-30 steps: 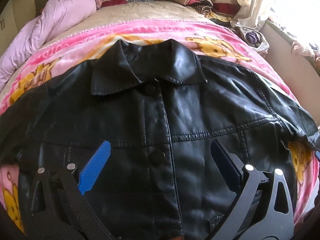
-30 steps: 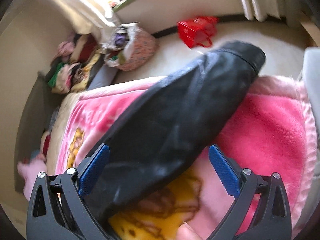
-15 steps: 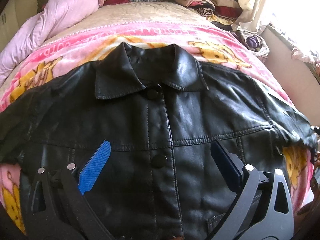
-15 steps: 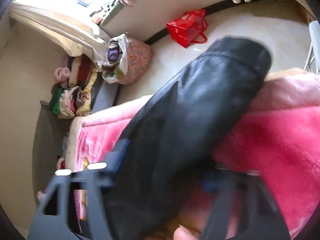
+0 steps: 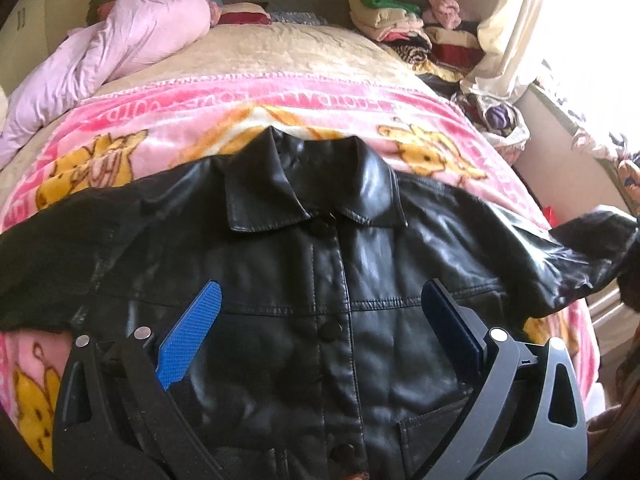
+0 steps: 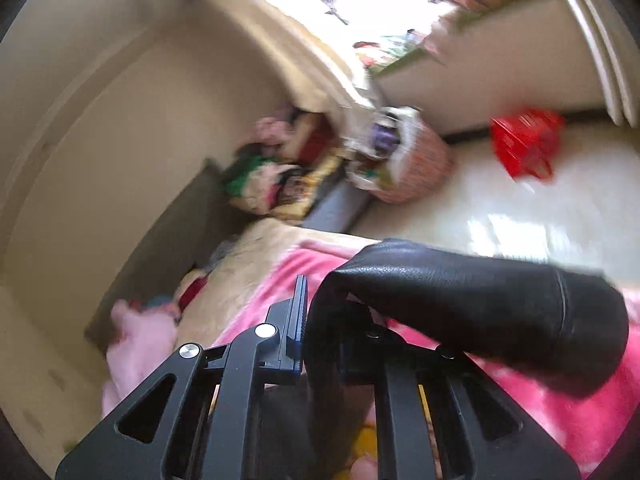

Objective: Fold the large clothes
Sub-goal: 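Lift the sleeve with the right tool and fold it across the jacket front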

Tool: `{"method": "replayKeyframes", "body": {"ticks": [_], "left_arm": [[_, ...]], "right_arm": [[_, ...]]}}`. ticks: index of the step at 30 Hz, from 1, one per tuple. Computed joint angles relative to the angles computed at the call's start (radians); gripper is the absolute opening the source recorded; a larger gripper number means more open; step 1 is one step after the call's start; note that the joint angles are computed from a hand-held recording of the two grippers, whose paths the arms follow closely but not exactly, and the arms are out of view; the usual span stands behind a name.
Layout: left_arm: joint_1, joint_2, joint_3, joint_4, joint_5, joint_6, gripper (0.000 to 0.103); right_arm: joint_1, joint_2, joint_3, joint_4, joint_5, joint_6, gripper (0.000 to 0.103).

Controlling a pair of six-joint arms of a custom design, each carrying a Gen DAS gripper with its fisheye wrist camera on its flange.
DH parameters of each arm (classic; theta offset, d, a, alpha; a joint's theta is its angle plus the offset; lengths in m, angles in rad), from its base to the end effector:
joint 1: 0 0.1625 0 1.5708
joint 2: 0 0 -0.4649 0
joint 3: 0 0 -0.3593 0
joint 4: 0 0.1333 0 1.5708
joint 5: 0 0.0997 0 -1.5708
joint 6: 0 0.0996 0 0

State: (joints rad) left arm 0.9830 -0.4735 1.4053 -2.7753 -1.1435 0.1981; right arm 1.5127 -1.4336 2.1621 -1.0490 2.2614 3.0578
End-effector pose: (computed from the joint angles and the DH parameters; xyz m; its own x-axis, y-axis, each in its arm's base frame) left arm -0.2698 -0.7197 0.0256 -0.6981 0.5615 -0.4443 0.6848 0.7047 -0.1855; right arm 0.0444 -0.4393 0.3134 -0.7303 0.6724 -0.1205 -0.0797 -0.2591 -0.9625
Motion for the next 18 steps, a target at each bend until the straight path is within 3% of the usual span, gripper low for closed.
{"method": "replayKeyframes", "body": {"ticks": [5,12,14,18], "left_arm": [[0.021,-0.037,-0.003,0.017,-0.055,-0.045,0.094],[0.06,-0.078,-0.02,0.031,-0.115,-0.1,0.094],[0.078,-0.091,-0.021,0.024,-0.167,-0.109,0.094],[0.109,-0.112,-0.016,-0.003,-0.237,-0.138,0.094]], "right_arm": [[0.095,0.098,-0.105,0.027,-0.034,-0.249,0.011],[0.162,0.257,-0.319,0.286,-0.081,-0.379,0.011],[0.178,0.318,-0.391,0.364,-0.081,-0.422,0.011],[0.188,0.415,-0.506,0.532,-0.127,-0.42,0.011]]}}
